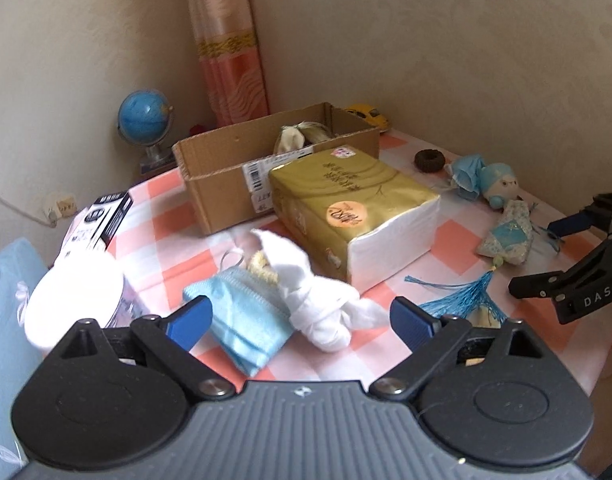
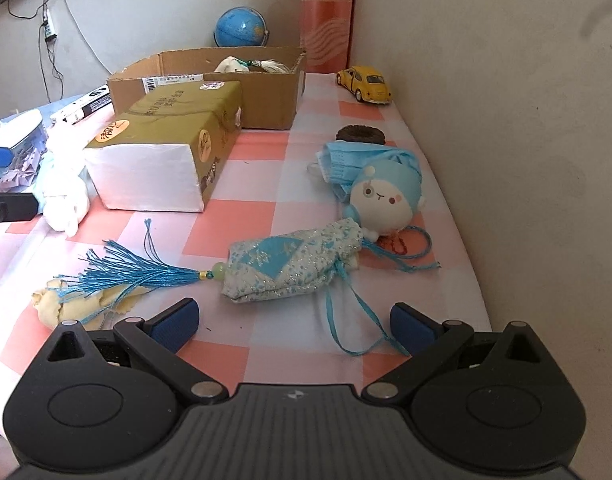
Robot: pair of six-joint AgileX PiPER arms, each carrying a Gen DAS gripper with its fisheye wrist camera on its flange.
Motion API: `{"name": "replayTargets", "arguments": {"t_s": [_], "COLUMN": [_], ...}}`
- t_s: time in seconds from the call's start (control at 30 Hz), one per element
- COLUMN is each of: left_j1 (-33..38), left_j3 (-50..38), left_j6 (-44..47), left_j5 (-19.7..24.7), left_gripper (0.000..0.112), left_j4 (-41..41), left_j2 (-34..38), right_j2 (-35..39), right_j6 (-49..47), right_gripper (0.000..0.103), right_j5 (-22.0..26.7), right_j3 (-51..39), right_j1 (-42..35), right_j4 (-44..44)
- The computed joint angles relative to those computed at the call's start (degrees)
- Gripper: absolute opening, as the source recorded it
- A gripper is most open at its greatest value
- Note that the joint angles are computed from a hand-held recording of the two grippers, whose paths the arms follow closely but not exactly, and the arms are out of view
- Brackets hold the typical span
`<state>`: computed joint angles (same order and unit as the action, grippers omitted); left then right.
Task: Organize soft objects
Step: 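Grasp the blue-patterned pouch with the right gripper while the left gripper grasps the white doll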
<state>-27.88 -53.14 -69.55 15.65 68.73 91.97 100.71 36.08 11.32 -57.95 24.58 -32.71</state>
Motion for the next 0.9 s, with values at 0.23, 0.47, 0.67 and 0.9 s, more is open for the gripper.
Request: {"name": "replayTargets", "arguments": {"t_s": [0.23,0.47,0.67,0.9], "left_j1": [-1.85,-3.12,-3.63,-2.85], "left_j3": [-3.68,-5.8,-5.92,-6.01], "left_j6": [2.24,-1.14,-4.08,-4.49], "left_j5": [1.5,3.37,3.74,1.97], "left_gripper": [0.084,0.072,0.066,0.047], "left_j4": [0.76,4.05,6.37,5.16], "left_j2": [4.9,8.47,9.44,9.42], "right_j2": [-0.04,-0.22,-0.27,-0.33], "right_j6": [4.76,7.07,12.06,15.39], "right_gripper": [0.103,0.103,0.103,0.103], "right_j5": [-1.39,-1.95,-2.63,-2.97], "right_j3": [0.79,1.32,1.88,2.23], "right_j1": [0.04,-0.03,0.06,0.08], "right_j4": [-4.94,-7.28,-12.16,-15.47]}}
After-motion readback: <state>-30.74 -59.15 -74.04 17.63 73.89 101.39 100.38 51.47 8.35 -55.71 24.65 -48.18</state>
